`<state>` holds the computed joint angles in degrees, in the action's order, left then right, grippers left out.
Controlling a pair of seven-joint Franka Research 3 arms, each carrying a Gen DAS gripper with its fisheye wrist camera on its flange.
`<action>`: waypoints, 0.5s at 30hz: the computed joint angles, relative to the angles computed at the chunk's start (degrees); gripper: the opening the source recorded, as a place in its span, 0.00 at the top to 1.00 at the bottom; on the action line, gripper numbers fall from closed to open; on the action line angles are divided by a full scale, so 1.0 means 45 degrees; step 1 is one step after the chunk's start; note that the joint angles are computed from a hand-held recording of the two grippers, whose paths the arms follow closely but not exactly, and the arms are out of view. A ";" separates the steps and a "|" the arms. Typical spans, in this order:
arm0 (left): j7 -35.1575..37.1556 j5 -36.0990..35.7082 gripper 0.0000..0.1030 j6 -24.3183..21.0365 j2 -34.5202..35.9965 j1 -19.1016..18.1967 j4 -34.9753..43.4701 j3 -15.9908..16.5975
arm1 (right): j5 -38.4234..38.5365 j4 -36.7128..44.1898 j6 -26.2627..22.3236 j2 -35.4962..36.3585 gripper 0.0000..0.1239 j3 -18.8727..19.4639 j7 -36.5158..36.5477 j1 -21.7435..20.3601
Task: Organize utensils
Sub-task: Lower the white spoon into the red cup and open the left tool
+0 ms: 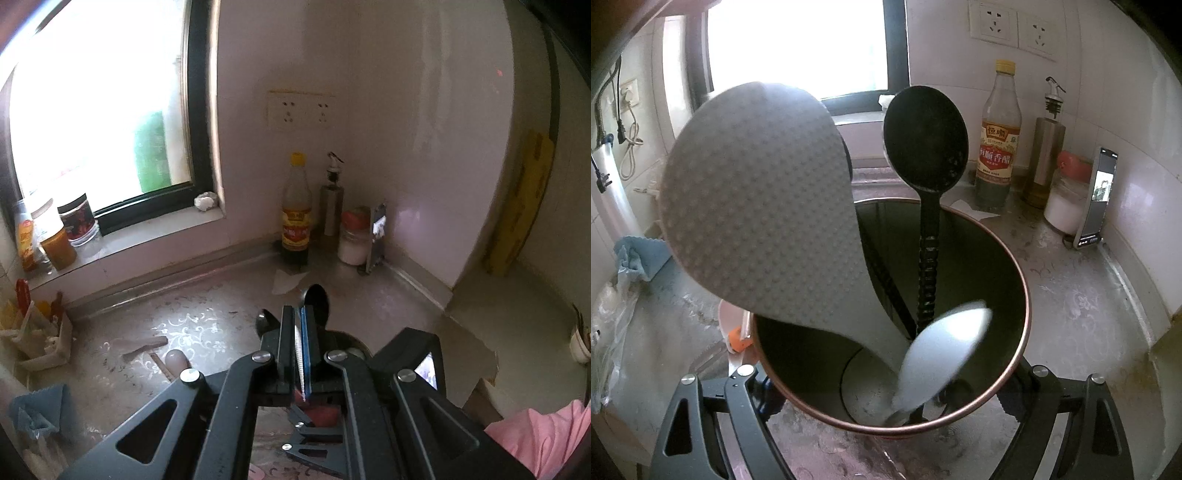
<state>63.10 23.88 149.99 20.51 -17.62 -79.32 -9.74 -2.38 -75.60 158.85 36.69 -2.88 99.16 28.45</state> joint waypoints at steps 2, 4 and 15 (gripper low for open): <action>-0.0440 0.0163 0.98 0.0108 -0.0178 -0.0011 -0.0193 0.0173 | 0.0009 0.0009 -0.0005 0.0007 0.27 -0.0001 -0.0011 -0.0004; -0.0968 0.0373 0.98 0.0167 -0.0377 0.0010 -0.0417 0.0335 | 0.0014 0.0004 -0.0001 0.0005 0.27 -0.0005 -0.0008 0.0003; -0.3274 0.1141 0.75 -0.0285 -0.1108 0.0513 -0.1485 0.0612 | 0.0029 -0.0009 0.0006 0.0000 0.27 -0.0005 -0.0027 -0.0002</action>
